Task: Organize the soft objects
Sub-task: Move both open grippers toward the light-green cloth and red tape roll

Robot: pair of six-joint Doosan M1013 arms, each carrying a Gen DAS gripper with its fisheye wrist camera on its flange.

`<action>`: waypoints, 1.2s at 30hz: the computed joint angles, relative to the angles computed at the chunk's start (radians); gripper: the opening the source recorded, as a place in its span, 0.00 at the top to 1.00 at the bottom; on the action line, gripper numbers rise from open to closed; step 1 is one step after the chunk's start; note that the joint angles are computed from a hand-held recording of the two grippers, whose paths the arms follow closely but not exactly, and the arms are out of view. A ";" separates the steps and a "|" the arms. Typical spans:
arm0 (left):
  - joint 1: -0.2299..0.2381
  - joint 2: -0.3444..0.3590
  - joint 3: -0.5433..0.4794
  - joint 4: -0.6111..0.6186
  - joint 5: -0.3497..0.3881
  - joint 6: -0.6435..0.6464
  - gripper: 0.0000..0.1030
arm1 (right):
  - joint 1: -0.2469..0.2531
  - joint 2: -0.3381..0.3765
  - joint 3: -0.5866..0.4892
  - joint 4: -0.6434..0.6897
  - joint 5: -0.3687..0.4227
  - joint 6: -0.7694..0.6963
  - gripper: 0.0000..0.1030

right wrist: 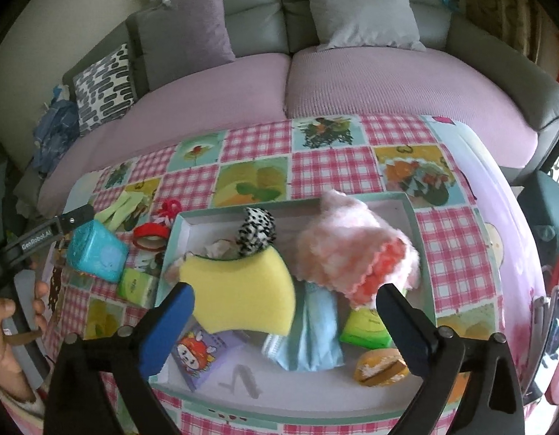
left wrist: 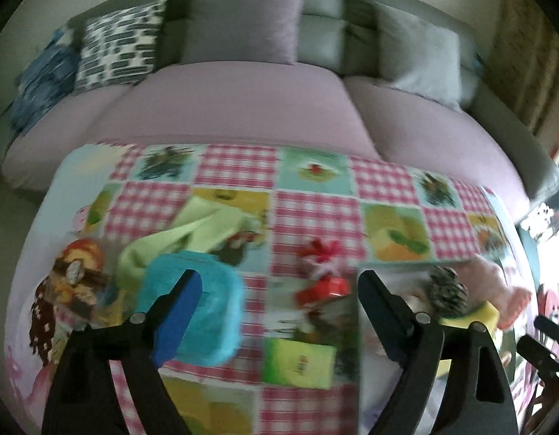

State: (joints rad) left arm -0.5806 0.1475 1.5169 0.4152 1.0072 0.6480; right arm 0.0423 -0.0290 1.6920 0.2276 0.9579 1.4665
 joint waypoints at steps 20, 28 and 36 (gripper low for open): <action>0.113 -0.131 0.148 0.139 -0.002 -0.264 0.08 | 0.129 0.075 -0.085 -0.020 0.007 0.013 0.00; 0.143 -0.126 0.149 0.084 0.010 -0.220 0.08 | 0.185 0.129 -0.138 0.017 0.035 -0.015 0.00; 0.164 -0.121 0.149 0.028 -0.020 -0.172 0.08 | 0.218 0.195 -0.192 0.026 0.078 0.006 0.00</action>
State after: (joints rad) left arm -0.4162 0.0267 1.6663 0.4437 0.9874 0.4761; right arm 0.2599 0.1658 1.4996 0.2536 1.0357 1.4725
